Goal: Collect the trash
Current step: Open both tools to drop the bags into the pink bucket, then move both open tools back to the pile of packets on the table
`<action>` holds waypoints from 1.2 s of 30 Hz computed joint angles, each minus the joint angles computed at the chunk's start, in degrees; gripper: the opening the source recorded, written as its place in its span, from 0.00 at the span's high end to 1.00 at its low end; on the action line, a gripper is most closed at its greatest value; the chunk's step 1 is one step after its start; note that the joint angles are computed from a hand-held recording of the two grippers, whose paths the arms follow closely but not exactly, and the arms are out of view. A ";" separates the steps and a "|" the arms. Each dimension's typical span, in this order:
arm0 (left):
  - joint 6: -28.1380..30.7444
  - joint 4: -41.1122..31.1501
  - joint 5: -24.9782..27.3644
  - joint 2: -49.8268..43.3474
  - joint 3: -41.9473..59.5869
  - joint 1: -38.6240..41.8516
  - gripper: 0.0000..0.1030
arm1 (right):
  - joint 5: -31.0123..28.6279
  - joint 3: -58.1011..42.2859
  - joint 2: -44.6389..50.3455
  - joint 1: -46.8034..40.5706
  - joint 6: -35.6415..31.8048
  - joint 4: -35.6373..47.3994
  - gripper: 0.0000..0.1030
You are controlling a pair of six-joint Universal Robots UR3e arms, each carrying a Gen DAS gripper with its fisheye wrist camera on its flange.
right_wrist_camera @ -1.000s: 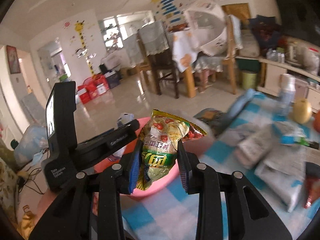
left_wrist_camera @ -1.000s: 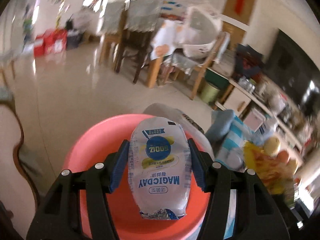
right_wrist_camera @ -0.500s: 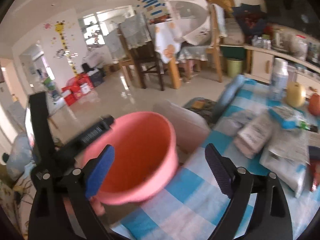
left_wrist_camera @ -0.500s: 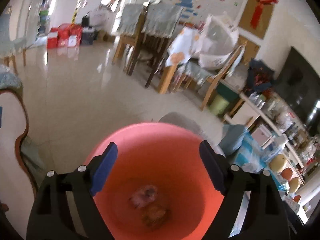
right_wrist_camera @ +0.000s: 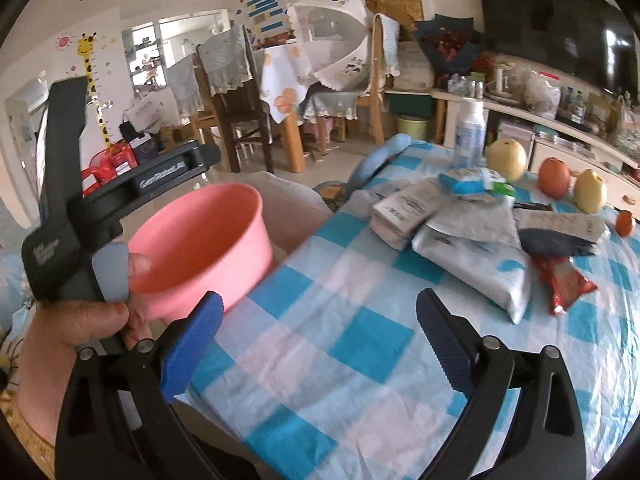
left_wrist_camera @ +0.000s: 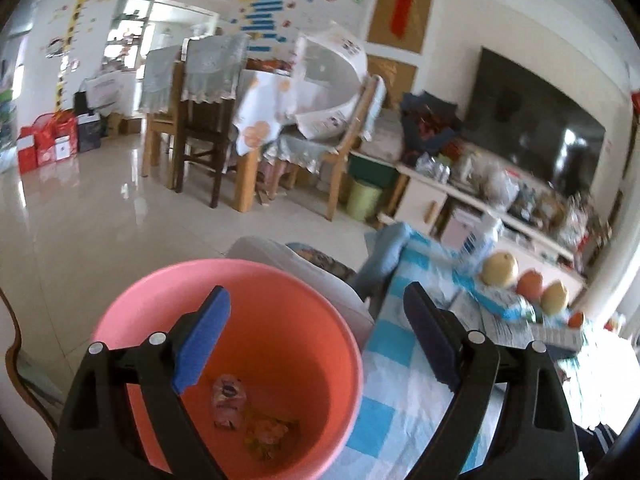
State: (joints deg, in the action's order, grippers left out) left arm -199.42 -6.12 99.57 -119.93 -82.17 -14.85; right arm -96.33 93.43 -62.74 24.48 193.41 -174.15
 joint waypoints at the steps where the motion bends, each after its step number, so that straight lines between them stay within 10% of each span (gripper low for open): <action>1: 0.88 -1.34 -1.08 -0.47 1.13 -0.35 0.14 | -0.85 1.77 -0.66 0.10 -0.22 -1.43 0.07; 17: 6.81 -3.76 -4.32 -3.78 5.52 -5.99 0.14 | -5.57 17.60 -8.07 -2.53 -2.30 -14.49 0.05; 36: 8.90 -15.14 -2.53 -12.81 21.85 -13.41 0.14 | 6.79 34.98 -20.86 -18.03 -3.75 -18.90 0.05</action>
